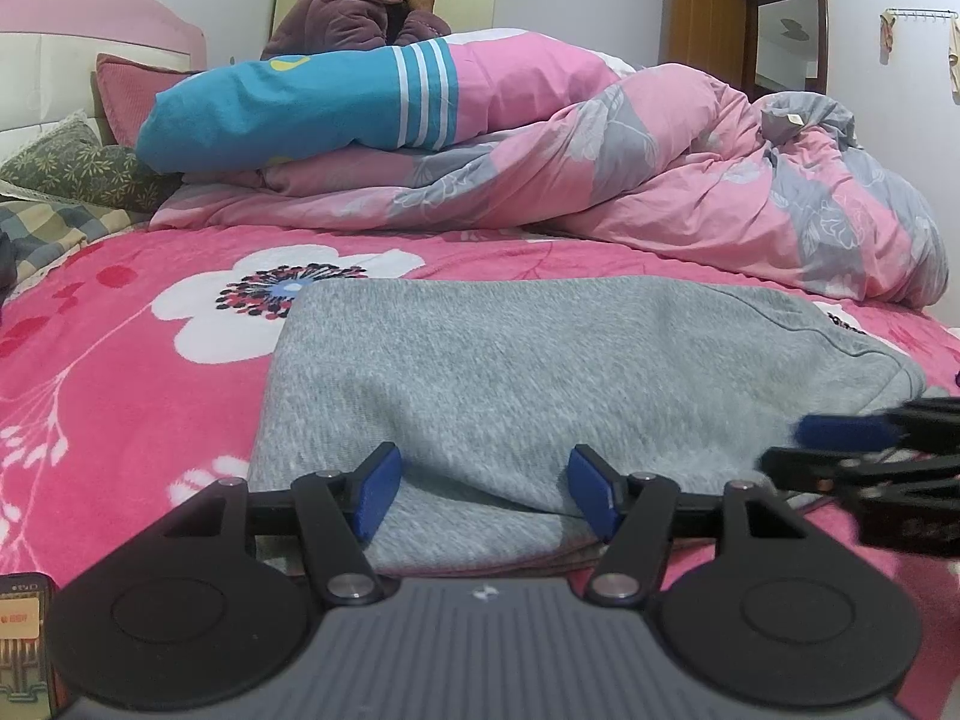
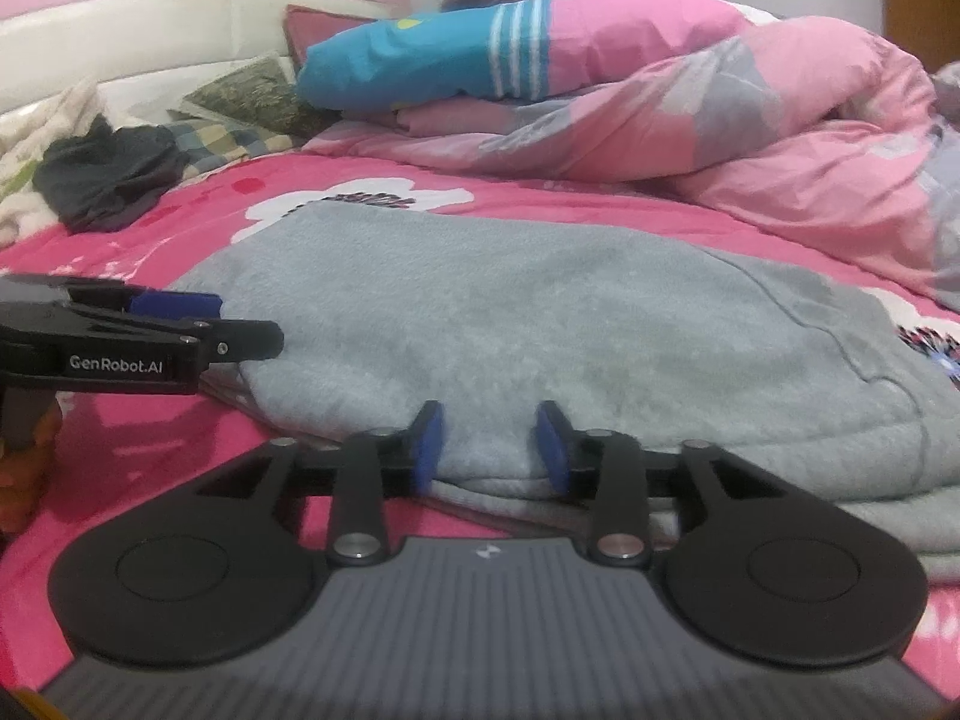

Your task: Fold clothes

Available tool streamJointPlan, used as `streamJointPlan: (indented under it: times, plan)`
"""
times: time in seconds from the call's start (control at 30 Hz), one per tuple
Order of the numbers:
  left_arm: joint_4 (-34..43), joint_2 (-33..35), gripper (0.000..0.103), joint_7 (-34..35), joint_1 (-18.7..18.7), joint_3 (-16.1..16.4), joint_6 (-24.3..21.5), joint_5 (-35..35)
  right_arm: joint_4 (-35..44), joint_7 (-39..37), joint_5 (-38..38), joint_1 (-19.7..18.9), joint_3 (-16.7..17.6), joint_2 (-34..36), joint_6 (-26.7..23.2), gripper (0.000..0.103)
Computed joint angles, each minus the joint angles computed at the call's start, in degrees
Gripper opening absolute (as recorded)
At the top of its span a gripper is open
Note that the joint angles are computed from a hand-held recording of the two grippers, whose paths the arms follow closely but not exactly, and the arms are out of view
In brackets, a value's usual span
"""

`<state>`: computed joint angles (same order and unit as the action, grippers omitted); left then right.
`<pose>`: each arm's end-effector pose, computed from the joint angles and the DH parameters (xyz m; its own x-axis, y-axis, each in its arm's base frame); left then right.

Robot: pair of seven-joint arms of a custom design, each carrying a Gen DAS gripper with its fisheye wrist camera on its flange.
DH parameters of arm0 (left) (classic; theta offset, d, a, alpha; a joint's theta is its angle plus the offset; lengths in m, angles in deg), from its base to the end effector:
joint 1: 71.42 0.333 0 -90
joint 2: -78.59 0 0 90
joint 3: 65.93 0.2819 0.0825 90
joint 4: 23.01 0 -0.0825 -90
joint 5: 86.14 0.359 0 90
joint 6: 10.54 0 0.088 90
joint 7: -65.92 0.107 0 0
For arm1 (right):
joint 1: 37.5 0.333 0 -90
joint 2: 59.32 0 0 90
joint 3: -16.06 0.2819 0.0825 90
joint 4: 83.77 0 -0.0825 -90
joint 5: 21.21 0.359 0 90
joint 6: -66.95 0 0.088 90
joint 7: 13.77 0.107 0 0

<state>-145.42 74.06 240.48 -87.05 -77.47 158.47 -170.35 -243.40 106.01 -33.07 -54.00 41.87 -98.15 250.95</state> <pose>0.4978 -0.1839 0.4747 -0.5993 -0.7975 0.0697 -0.4217 0.2404 -0.8743 0.3756 0.0920 0.4891 -0.0693 -0.9976 -0.0041 -0.4804 0.0370 -0.8763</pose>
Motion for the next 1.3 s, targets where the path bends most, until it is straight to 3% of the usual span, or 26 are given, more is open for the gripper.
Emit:
streamJointPlan:
  times: [0.13,0.23,0.27,0.33,0.4,0.43,0.53,0.63,0.73,0.9,0.97,1.1,1.2,1.27,1.3]
  plan:
    - [-0.1,-0.1,0.064,-0.1,-0.1,-0.2,0.5,0.3,-3.9,1.1,2.4,1.1,-3.3,-6.2,1.3,0.045]
    - [-0.1,0.0,0.064,-0.2,-0.3,-0.2,0.8,0.5,-5.1,0.8,1.5,-6.8,0.2,-10.9,-1.9,0.045]
    - [0.0,0.1,0.064,-0.3,-0.2,-0.1,0.7,0.6,-5.3,1.1,0.3,-7.9,-0.2,-11.1,-3.5,0.045]
    - [0.0,0.1,0.065,-0.3,-0.3,-0.1,0.6,0.7,-5.8,-0.4,1.1,-5.4,-5.9,-8.6,-8.0,0.042]
    - [0.0,0.1,0.065,-0.3,-0.2,-0.1,0.5,0.7,-6.5,-1.4,3.8,-0.9,-12.1,-8.5,-6.8,0.037]
    - [0.0,0.0,0.065,-0.3,-0.2,-0.1,0.5,0.7,-5.1,-0.5,1.9,-0.9,-12.6,-8.8,-8.6,0.037]
    - [-0.1,-0.1,0.065,-0.3,-0.2,0.0,0.2,0.6,-1.0,-0.9,0.6,-3.7,-11.4,-6.2,-5.8,0.038]
    - [-0.2,-0.2,0.065,-0.4,0.0,0.2,-0.5,0.3,3.8,0.3,-0.9,-10.0,-8.5,0.1,-3.5,0.038]
    - [-0.2,-0.2,0.065,-0.5,0.1,0.3,-1.2,0.2,6.0,1.1,-1.6,-16.3,-4.7,4.8,-9.2,0.034]
    - [-0.2,-0.2,0.065,-0.8,0.2,0.2,-1.3,0.3,13.8,8.0,-8.4,-18.2,0.4,3.4,-22.6,0.037]
    - [-0.2,-0.2,0.066,-0.8,0.3,0.4,-1.7,0.3,16.6,6.7,-10.0,-16.1,-1.3,6.5,-19.0,0.037]
    - [-0.2,-0.2,0.066,-1.1,0.6,0.5,-2.5,0.1,24.4,9.9,-15.2,-18.3,0.0,16.6,-14.3,0.037]
    - [-0.1,-0.4,0.068,-1.3,1.0,1.0,-4.5,-0.5,27.2,16.9,-24.1,-25.8,5.4,19.9,-22.0,0.036]
    - [-0.1,-0.6,0.069,-1.6,1.4,1.3,-6.2,-0.9,22.5,18.7,-27.9,-25.5,1.9,18.5,-17.7,0.034]
    - [-0.1,-0.6,0.069,-1.6,1.5,1.2,-6.2,-0.9,21.3,17.4,-26.5,-22.7,-1.2,17.7,-17.0,0.034]
